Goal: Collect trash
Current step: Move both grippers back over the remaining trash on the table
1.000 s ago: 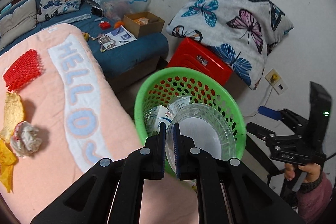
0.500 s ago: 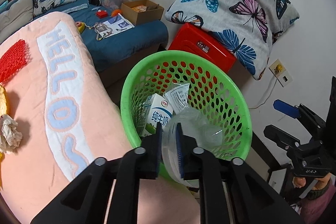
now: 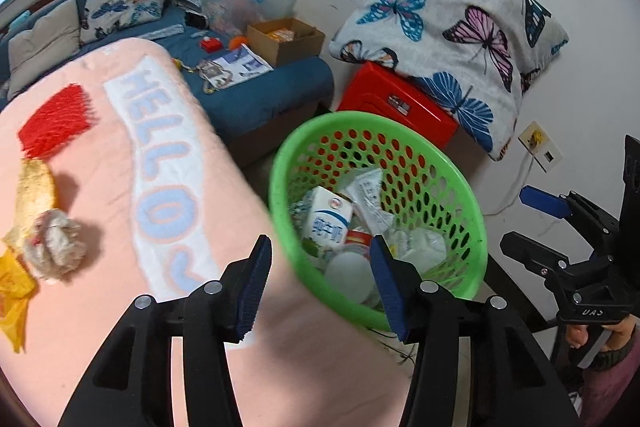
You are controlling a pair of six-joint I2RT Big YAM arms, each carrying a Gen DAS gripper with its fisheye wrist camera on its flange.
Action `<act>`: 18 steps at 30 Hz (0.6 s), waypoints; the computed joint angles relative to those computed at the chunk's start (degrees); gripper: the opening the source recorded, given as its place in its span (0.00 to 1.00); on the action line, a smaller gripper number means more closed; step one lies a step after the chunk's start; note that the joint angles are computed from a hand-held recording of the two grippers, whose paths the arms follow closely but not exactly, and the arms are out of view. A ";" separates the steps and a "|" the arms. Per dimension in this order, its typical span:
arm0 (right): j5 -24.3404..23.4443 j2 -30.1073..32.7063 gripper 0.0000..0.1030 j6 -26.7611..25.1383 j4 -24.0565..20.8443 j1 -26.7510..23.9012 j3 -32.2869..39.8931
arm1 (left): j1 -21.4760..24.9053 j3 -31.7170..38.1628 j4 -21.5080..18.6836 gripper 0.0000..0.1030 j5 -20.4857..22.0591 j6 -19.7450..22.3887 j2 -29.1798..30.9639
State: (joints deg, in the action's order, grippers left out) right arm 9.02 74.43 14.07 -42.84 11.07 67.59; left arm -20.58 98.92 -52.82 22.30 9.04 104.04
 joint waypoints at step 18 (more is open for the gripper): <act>-2.61 8.26 0.86 -2.23 1.89 6.33 8.37 | 11.32 -5.86 5.68 0.60 -5.37 0.42 -5.36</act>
State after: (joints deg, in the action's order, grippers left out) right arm 6.41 82.69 11.83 -40.94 17.40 75.96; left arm -9.27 93.07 -47.14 16.93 9.46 98.69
